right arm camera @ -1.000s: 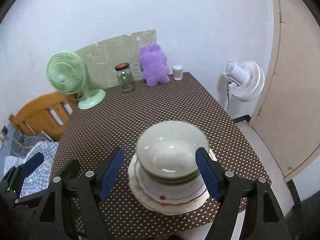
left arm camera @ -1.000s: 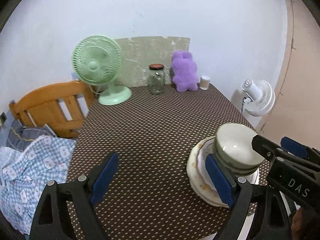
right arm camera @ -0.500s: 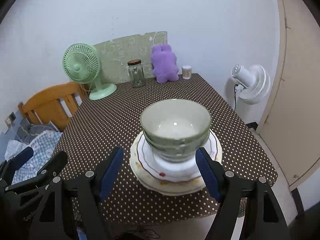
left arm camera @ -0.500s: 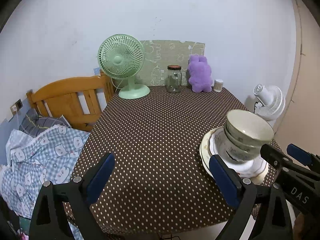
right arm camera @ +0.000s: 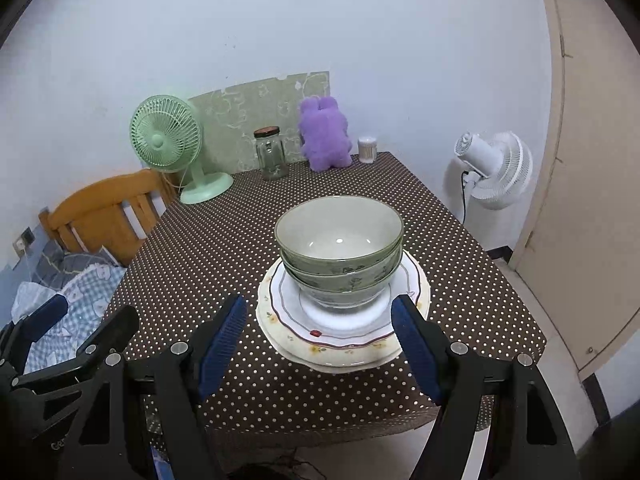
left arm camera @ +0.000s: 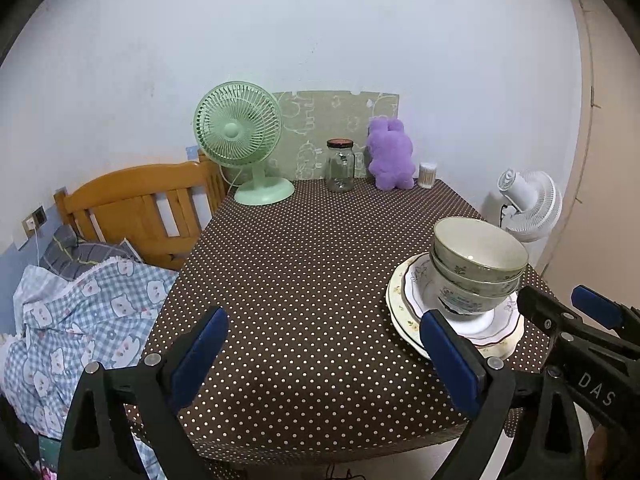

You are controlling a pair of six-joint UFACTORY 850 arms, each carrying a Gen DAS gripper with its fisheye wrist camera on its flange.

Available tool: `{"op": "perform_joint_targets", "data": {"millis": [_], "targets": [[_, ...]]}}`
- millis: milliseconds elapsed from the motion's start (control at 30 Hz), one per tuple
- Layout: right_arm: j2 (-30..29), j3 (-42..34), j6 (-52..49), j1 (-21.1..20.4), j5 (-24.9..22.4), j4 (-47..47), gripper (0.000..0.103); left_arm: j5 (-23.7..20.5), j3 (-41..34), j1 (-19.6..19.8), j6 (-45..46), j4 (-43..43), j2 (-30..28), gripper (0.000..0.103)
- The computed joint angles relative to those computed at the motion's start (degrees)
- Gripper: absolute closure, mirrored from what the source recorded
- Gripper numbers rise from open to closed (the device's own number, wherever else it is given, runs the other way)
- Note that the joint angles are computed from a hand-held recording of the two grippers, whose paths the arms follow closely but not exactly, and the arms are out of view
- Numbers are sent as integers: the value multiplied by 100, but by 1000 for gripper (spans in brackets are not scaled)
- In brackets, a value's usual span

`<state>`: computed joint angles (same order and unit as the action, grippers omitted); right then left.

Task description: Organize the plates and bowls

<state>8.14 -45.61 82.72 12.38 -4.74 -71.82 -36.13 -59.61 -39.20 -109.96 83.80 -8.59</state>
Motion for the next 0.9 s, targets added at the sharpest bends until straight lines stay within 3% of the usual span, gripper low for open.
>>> {"op": "perform_joint_targets", "data": {"millis": [900], "targets": [[-26,-20,-1097,-75,49,1019,26,-154,-40,-89,-2,-106,-26,4]]}}
